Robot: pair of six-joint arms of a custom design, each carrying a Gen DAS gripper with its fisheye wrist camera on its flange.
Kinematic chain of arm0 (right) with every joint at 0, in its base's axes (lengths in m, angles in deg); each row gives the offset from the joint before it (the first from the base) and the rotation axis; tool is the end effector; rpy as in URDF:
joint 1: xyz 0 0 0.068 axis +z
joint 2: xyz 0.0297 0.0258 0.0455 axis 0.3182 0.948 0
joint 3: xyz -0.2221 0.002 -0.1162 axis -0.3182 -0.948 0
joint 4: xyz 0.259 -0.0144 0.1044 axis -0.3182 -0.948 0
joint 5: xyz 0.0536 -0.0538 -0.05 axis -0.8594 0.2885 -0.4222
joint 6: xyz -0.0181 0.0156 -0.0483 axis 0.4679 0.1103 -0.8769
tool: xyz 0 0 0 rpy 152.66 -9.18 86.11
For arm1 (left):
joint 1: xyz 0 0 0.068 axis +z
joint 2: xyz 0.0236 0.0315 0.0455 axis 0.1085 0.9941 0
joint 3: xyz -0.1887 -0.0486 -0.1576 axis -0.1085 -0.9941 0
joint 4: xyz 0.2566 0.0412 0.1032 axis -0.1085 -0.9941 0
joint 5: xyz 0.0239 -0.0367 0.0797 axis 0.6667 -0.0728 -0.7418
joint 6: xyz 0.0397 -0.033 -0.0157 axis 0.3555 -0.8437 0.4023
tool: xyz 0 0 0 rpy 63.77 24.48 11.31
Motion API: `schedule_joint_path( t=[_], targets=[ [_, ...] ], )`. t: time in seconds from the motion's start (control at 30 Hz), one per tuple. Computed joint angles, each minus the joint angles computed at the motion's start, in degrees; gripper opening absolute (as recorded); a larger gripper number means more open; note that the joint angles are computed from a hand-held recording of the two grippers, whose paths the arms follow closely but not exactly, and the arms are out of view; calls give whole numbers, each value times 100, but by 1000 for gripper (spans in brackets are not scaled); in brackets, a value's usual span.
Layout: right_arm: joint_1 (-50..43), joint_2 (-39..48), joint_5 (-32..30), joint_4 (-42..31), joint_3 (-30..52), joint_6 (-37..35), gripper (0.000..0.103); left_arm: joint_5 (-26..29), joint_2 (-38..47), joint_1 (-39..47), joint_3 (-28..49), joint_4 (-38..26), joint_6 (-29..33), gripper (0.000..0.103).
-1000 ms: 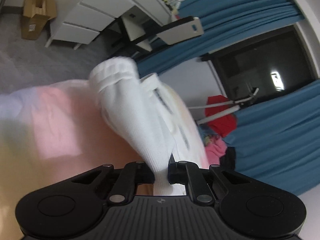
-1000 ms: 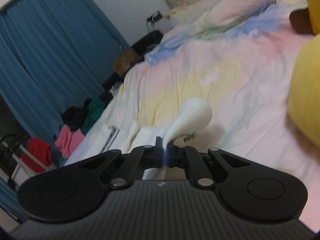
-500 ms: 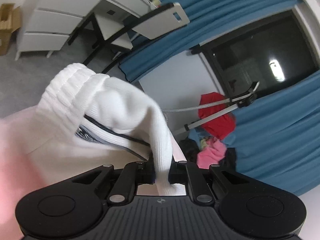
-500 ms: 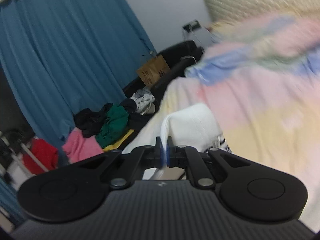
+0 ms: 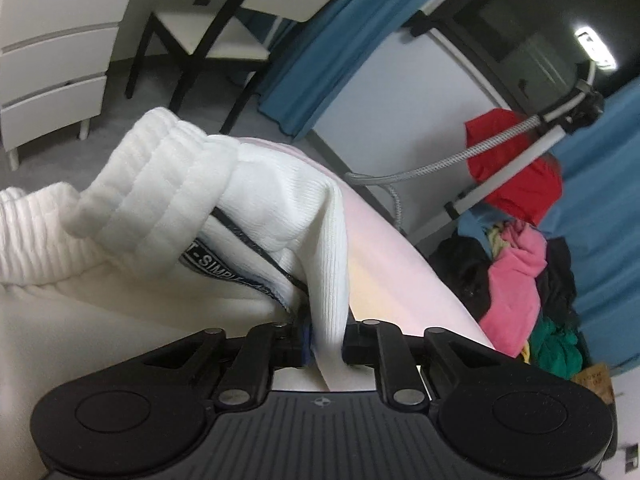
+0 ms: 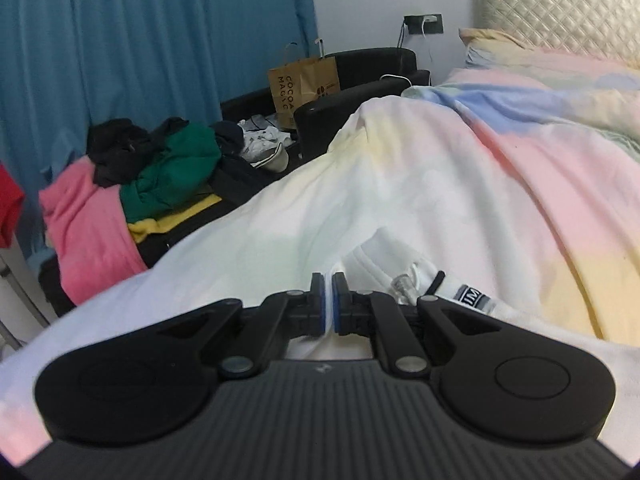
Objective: Fold clothes
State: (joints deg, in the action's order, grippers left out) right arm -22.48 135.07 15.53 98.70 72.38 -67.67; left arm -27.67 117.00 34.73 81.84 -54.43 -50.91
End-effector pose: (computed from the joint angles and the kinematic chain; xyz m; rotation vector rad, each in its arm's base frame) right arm 0.2944 -0.2570 0.1174 0.9613 1.8582 -0.3118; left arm 0.2696 0.1290 0.2093 -0.8451 2.1929 -0.4906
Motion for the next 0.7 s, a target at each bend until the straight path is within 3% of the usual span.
schedule_joint_path(
  t=[0.03,0.2,0.27,0.33,0.43,0.5,0.57,0.6,0.7],
  targets=[
    [-56,-71,-146,-93,-21,26,11,163,-52,92,-12,-61,134,25],
    [-535,-1200,-1112,-577,-754,135,16,1050,-1386,1099,-435,-1025,1014,76],
    [-911,-1861,-1747,-885,-1191,199,42,1463,-1934,1677,-521,-1686,1512,80],
    [-1472,-2513,-2698,-1325,-1606,268,56,1999,-2246,2502,-460,-2685,2269,81],
    [-2591,-3346,-4310,-2361,-2124,32,59,2763,-1971,4103,-232,-4638,4131,83],
    [-3348,-3519,-5227,-3624,-2158,-691,60,2851,-1379,5193,-107,-5977,5663,84],
    [-4061,-3248,-5890,-5258,-1958,-1997,68,2682,-844,5827,-181,-6502,6374,84],
    [-4288,-3042,-6022,-5887,-1876,-2584,68,2550,-556,6130,-208,-6691,6662,84],
    [-4827,-2220,-6019,-7513,-1599,-4284,69,2432,-198,6265,-444,-6468,6625,83]
  ],
)
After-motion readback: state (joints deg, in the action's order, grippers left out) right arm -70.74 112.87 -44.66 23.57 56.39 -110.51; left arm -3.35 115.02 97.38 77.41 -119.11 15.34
